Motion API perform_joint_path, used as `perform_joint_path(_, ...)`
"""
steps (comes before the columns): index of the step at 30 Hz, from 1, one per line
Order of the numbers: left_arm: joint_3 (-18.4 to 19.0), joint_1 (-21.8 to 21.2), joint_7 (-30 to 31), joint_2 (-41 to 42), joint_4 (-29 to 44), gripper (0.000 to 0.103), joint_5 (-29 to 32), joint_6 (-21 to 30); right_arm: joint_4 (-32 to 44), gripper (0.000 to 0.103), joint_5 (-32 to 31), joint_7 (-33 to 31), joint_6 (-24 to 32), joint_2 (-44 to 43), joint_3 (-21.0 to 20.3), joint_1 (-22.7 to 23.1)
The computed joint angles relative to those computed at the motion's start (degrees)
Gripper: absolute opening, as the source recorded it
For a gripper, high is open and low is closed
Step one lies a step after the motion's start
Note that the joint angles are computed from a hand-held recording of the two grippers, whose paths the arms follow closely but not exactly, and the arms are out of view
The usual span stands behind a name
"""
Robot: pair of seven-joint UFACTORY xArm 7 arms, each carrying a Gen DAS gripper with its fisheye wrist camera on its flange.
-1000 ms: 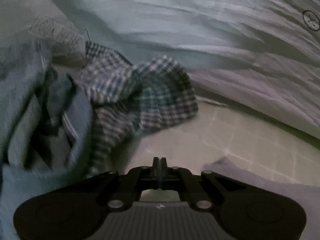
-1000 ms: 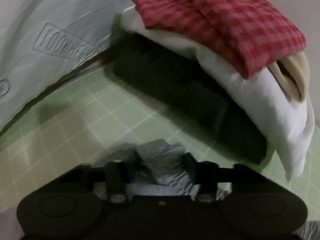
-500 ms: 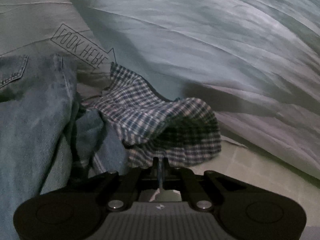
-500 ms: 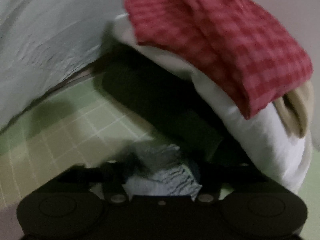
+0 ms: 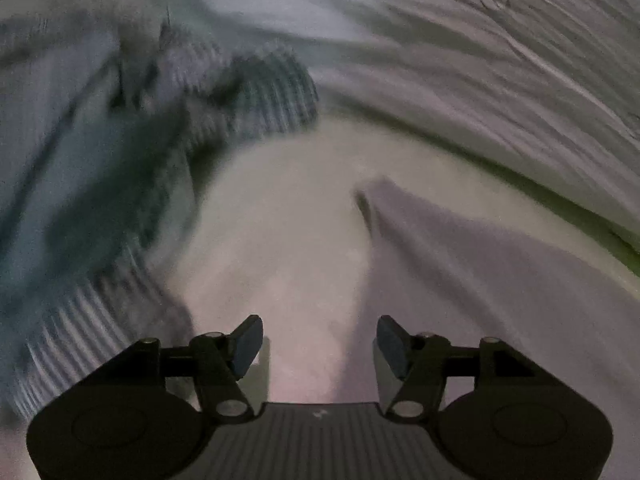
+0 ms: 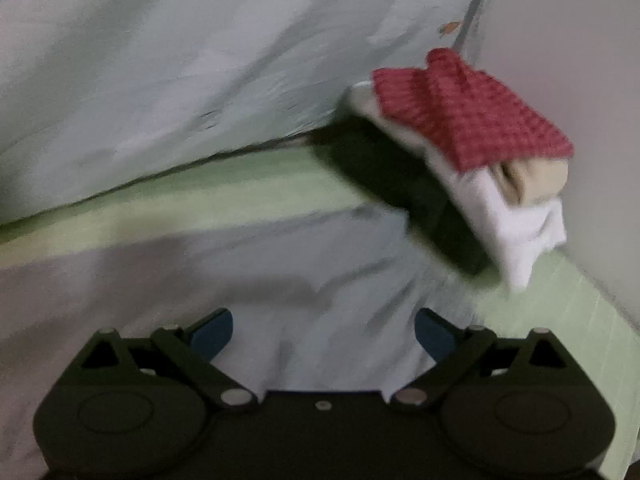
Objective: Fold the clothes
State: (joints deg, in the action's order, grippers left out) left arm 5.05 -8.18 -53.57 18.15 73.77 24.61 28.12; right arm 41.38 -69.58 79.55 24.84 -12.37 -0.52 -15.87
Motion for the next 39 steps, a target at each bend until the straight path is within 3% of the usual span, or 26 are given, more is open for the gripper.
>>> perform_joint_path(2, -0.3, -0.4, -1.8, -1.6, -3.1, 0.064, -0.5, -1.9, -3.8, 0.099, 3.1, -1.3, 0.8, -4.1, 1.6, 2.0)
perform_joint_path(5, -1.8, 0.7, 0.2, -2.8, -6.0, 0.06, -3.2, -5.1, -7.6, 0.099, 6.4, -3.4, 2.3, -9.0, 4.8, 4.0)
perform_joint_path(7, -2.1, 0.5, 0.3, -3.4, -6.9, 0.028, -4.6, -5.5, -8.7, 0.099, 8.2, -4.6, 3.5, -11.1, 6.8, 4.8)
perform_joint_path(9, -1.6, -0.1, -0.9, -3.7, -7.6, 0.009, -4.1, -5.7, -9.4, 0.099, 9.8, -6.1, 4.1, -12.8, 8.2, 5.5)
perform_joint_path(13, -1.0, 0.6, -3.0, -5.0, -10.2, 0.003, -5.5, -8.7, -10.4, 0.099, 11.8, -5.6, 3.9, -15.5, 10.5, 5.2)
perform_joint_path(19, 1.7, 0.5, -13.2, -9.5, -15.0, 0.003, 2.7, -11.0, -11.7, 0.099, 13.4, -5.0, 3.6, -17.8, 12.3, 3.9)
perform_joint_path(21, 1.1, 1.5, -14.8, -10.0, -15.8, 0.004, 3.2, -10.8, -12.6, 0.099, 14.6, -4.8, 2.6, -18.7, 12.3, 3.6)
perform_joint_path(23, -0.6, 3.5, -12.1, -10.3, -17.1, 0.005, -0.7, -12.9, -13.5, 0.099, 16.4, -5.1, 1.9, -19.4, 12.3, 3.4)
perform_joint_path(26, -0.2, 2.9, -14.9, -12.4, -18.7, 0.013, 3.0, -13.5, -15.6, 0.1, 18.7, -5.0, -0.1, -21.6, 12.6, 2.6)
perform_joint_path(29, -1.6, 3.2, -16.8, -15.7, -20.7, 0.036, 6.7, -13.7, -19.0, 0.103, 22.4, -5.7, -3.1, -24.8, 12.2, 1.9)
perform_joint_path(31, -3.4, 3.7, -15.4, -17.3, -21.9, 0.047, 5.1, -13.2, -21.5, 0.103, 26.2, -6.9, -3.3, -27.0, 11.4, 2.6)
perform_joint_path(34, -5.9, 3.8, -12.1, -19.6, -23.5, 0.053, 1.3, -12.0, -25.2, 0.103, 31.8, -7.7, -1.1, -31.1, 11.5, 3.5)
perform_joint_path(39, -9.9, 1.7, -6.6, -23.4, -27.3, 0.058, -4.2, -9.9, -33.3, 0.103, 40.2, -9.6, 1.7, -41.9, 9.5, 6.0)
